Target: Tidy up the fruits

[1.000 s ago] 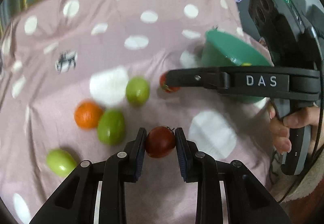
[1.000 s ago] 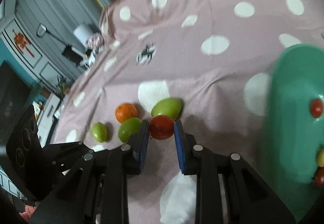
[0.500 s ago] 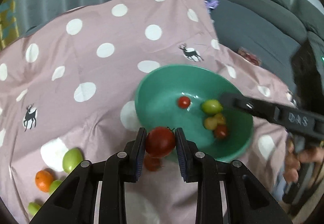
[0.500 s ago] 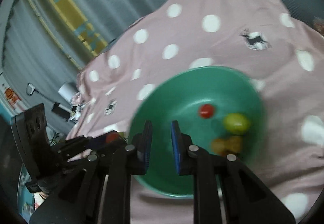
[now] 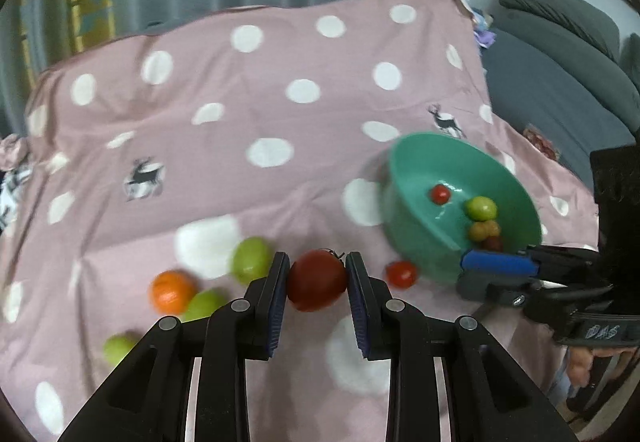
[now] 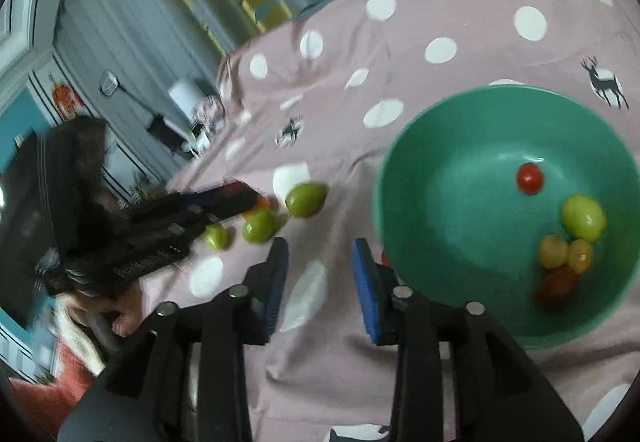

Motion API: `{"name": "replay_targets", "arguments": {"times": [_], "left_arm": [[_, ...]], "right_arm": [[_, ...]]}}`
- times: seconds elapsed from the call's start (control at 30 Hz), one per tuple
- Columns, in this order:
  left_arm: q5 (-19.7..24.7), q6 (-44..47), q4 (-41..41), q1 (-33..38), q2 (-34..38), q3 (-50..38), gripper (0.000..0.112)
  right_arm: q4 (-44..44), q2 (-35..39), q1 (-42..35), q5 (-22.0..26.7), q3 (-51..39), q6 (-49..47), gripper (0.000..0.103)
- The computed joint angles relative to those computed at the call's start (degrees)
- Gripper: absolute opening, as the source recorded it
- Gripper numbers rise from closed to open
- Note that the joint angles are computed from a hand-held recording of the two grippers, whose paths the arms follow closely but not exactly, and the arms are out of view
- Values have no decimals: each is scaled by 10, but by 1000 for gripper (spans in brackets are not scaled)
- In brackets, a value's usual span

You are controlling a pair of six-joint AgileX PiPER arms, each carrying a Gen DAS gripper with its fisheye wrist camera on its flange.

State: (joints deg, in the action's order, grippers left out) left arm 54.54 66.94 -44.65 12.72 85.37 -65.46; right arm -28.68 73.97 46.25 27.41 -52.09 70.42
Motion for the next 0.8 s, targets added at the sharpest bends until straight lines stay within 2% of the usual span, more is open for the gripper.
{"name": "replay_targets", "arguments": {"times": [0.07,0.17,0.27,0.3,0.33,0.43,0.5,0.57,0.63,0.7,0.77,0.8], "left_arm": [[25,32,-19,40,3,-4,29],[49,57,-39,78,13,-10,29],[64,81,-53,105,28,-14,29],[68,88,-55,110,33,-14,29],[73,92,-54,113,41,-17,29],[63,94,-45,121,63,-14,29],[68,107,-41,137,76,-2,29],[76,120,-22,151,91,7,29],[43,127,-7,153,90,26,29],[13,118,-1,156,96,34,29],[17,98,6,165,113,19,29],[19,95,9,171,120,13,29]], "right_arm": [[-9,55,24,53,-39,-1,44],[2,101,23,73,-65,-5,44],[-30,161,26,180,-112,42,45],[-33,166,20,185,-108,56,45],[-20,163,4,168,-97,60,45],[10,147,-35,70,-55,53,53],[12,151,-39,43,-51,48,58],[18,173,-42,46,-67,32,58],[-7,194,-28,72,-92,54,55],[-13,200,-22,90,-107,55,36],[-9,211,-31,93,-118,46,26],[-4,210,-35,91,-115,41,27]]}}
